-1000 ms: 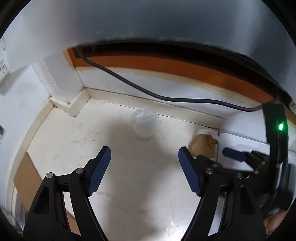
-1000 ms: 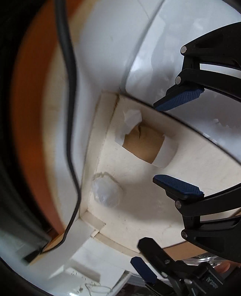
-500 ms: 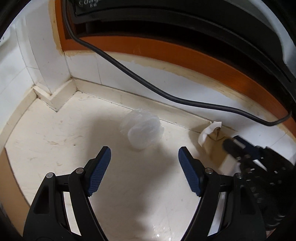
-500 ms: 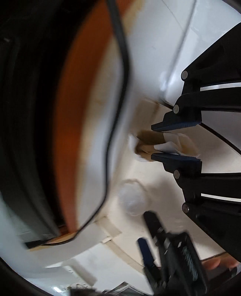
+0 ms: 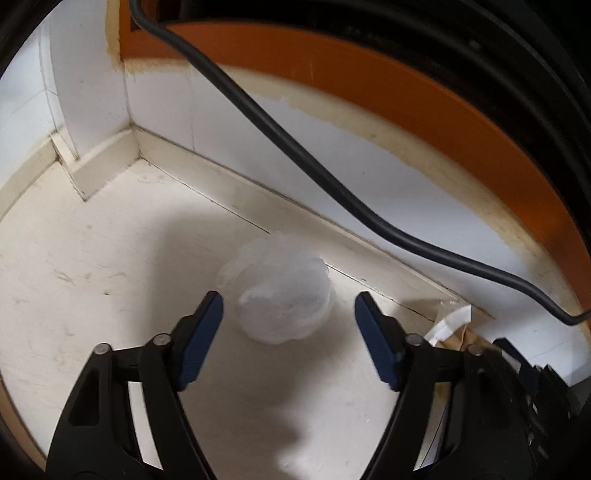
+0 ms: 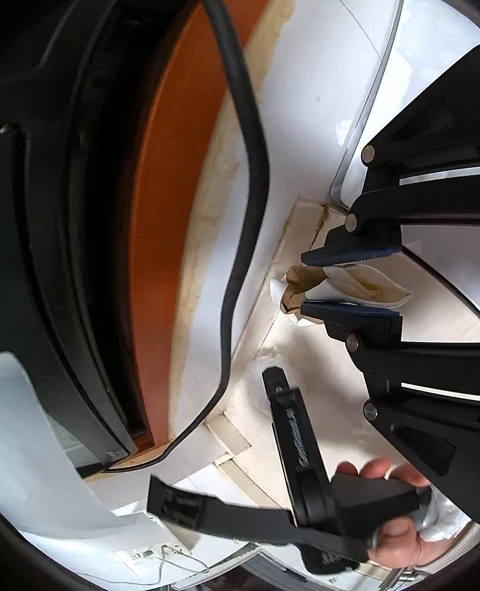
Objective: Collect trash
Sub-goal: 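Grasp the clear plastic bag ball with the left gripper while the right grasps the brown paper scrap, then lift the plastic bag and brown paper and carry both down over the bin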
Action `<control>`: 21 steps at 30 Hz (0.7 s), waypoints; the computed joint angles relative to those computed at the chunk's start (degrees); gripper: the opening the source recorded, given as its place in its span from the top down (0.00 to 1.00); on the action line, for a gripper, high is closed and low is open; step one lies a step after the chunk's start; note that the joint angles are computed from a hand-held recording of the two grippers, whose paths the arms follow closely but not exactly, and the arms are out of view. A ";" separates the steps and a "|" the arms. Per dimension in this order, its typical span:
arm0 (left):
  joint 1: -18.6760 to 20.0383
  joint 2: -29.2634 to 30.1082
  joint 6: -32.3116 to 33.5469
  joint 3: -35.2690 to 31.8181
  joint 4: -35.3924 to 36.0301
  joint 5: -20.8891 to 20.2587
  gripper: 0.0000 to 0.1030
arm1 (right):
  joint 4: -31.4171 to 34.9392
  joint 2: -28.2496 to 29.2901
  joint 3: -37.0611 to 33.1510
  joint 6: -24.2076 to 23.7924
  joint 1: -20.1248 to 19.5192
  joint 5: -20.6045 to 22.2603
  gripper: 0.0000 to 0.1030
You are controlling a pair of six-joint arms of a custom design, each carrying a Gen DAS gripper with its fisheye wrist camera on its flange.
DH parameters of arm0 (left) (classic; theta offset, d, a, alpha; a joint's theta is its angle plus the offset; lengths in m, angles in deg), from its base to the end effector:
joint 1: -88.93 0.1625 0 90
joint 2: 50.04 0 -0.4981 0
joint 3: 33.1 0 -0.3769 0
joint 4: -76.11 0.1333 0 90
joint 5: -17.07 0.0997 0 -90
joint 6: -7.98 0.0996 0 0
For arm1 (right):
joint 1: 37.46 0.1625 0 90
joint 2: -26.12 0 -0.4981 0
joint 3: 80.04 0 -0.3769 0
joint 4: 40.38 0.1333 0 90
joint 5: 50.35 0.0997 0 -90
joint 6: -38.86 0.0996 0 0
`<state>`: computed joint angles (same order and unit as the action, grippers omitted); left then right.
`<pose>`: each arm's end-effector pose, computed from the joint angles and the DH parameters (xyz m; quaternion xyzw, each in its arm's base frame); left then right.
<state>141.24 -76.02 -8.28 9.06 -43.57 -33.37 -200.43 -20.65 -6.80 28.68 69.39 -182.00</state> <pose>-0.4096 -0.8520 0.2243 0.1347 0.9256 -0.2510 0.2493 0.2967 -0.7482 0.3722 0.0745 -0.8747 0.3656 0.3094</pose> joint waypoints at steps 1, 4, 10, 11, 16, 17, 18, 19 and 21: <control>0.00 0.54 -0.31 -0.62 0.42 -0.17 0.53 | 0.10 0.13 -0.04 -0.03 -0.16 0.14 0.81; 0.04 1.11 -0.11 -0.11 -0.71 0.30 0.63 | -0.45 -0.16 0.90 -0.22 -0.51 0.46 0.81; -1.35 -0.05 1.12 3.71 -3.34 3.40 0.69 | -0.07 -0.79 2.12 0.37 -0.74 0.97 0.81; -1.62 -0.51 1.00 4.48 -3.32 3.57 0.69 | -0.17 -1.17 2.73 0.77 -0.77 1.18 0.81; -3.70 -4.66 -0.71 10.09 -1.90 3.47 0.69 | 2.37 -2.56 3.72 3.64 -0.29 2.53 0.82; -4.33 -5.92 -1.39 11.90 -1.62 3.40 0.69 | 2.78 -3.04 4.10 4.08 -0.14 2.72 0.82; -4.90 -7.09 -1.95 13.31 -1.16 3.35 0.69 | 3.14 -3.81 4.88 4.70 0.12 2.94 0.82; -5.63 -8.39 -2.67 15.16 -0.79 3.38 0.69 | 3.66 -4.69 5.73 5.53 0.42 3.28 0.82; -7.05 -10.71 -4.48 17.95 0.32 2.95 0.69 | 4.48 -6.52 7.49 6.86 1.19 3.70 0.82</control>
